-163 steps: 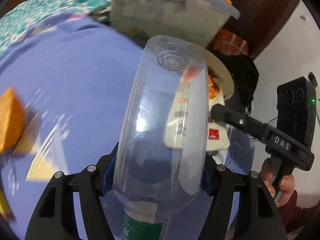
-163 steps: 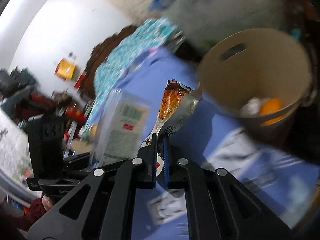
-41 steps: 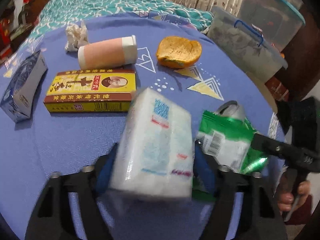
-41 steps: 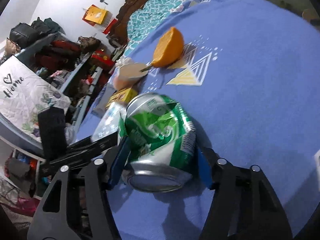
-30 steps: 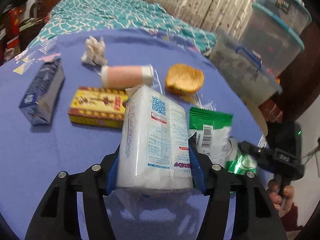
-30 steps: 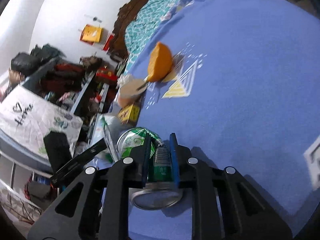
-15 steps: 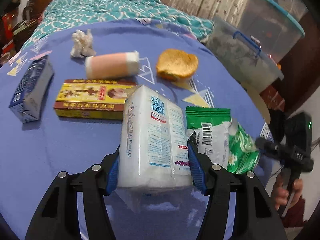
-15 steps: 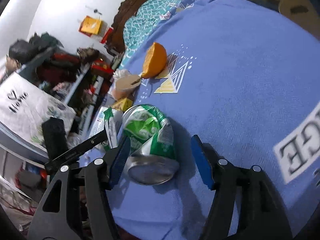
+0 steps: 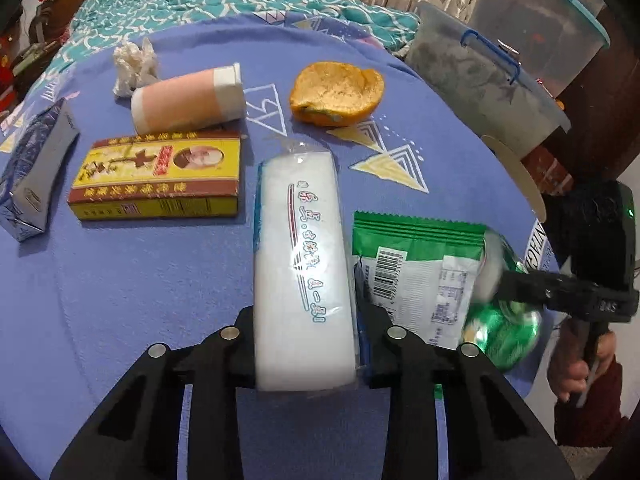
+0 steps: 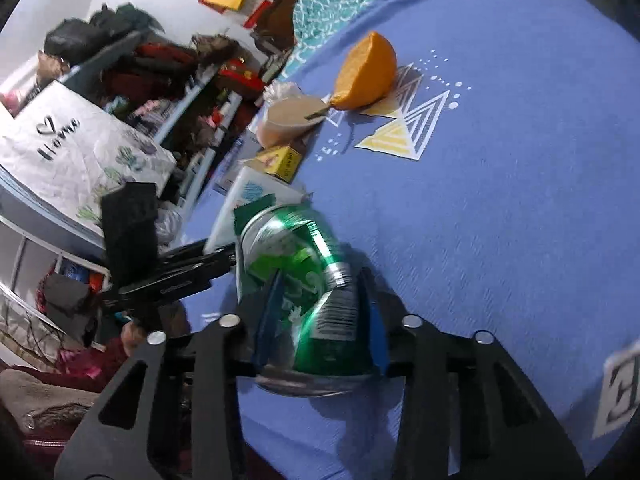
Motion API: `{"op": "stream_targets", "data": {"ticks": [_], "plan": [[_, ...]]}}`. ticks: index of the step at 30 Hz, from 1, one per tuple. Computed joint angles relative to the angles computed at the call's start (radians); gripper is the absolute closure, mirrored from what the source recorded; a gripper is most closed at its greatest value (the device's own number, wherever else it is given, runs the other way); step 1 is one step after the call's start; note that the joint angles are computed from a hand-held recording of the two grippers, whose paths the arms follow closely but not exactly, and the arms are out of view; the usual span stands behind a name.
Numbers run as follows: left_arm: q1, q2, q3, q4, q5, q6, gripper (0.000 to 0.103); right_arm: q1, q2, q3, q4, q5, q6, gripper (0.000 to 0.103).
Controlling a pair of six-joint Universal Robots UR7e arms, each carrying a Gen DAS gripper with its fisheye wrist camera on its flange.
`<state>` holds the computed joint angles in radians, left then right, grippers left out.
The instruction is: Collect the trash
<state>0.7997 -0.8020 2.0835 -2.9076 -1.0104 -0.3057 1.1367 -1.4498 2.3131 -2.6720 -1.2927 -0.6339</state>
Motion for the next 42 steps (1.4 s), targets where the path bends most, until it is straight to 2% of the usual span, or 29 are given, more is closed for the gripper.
{"op": "stream_targets", "data": {"ticks": [5, 8, 12, 14, 18, 22, 30, 36, 42], "plan": [[-0.018, -0.031, 0.004, -0.065, 0.009, 0.01, 0.073, -0.102, -0.079, 0.042, -0.017, 0.145, 0.037, 0.072], [-0.023, -0.046, -0.003, -0.095, 0.013, 0.011, 0.073, -0.141, -0.1, 0.052, -0.085, 0.173, 0.082, 0.073], [-0.021, -0.038, -0.05, -0.069, -0.024, 0.015, 0.073, -0.205, -0.109, 0.037, -0.122, 0.223, 0.149, 0.073], [-0.022, -0.018, -0.081, -0.047, -0.062, 0.022, 0.073, -0.242, -0.119, 0.03, -0.135, 0.265, 0.182, 0.073], [-0.054, 0.051, -0.153, -0.008, -0.09, 0.076, 0.073, -0.284, -0.143, 0.015, -0.155, 0.312, 0.218, 0.073], [-0.077, 0.167, -0.285, 0.048, -0.122, 0.145, 0.073, -0.314, -0.166, -0.015, -0.165, 0.341, 0.236, 0.073], [-0.108, 0.411, -0.613, 0.187, -0.228, 0.265, 0.073, -0.375, -0.196, -0.123, -0.25, 0.349, 0.329, 0.073], [-0.115, 0.586, -0.876, 0.313, -0.267, 0.303, 0.073, -0.398, -0.155, -0.222, -0.281, 0.297, 0.39, 0.073], [-0.108, 0.733, -1.101, 0.442, -0.279, 0.298, 0.073, -0.4, -0.109, -0.279, -0.297, 0.233, 0.411, 0.073]]}}
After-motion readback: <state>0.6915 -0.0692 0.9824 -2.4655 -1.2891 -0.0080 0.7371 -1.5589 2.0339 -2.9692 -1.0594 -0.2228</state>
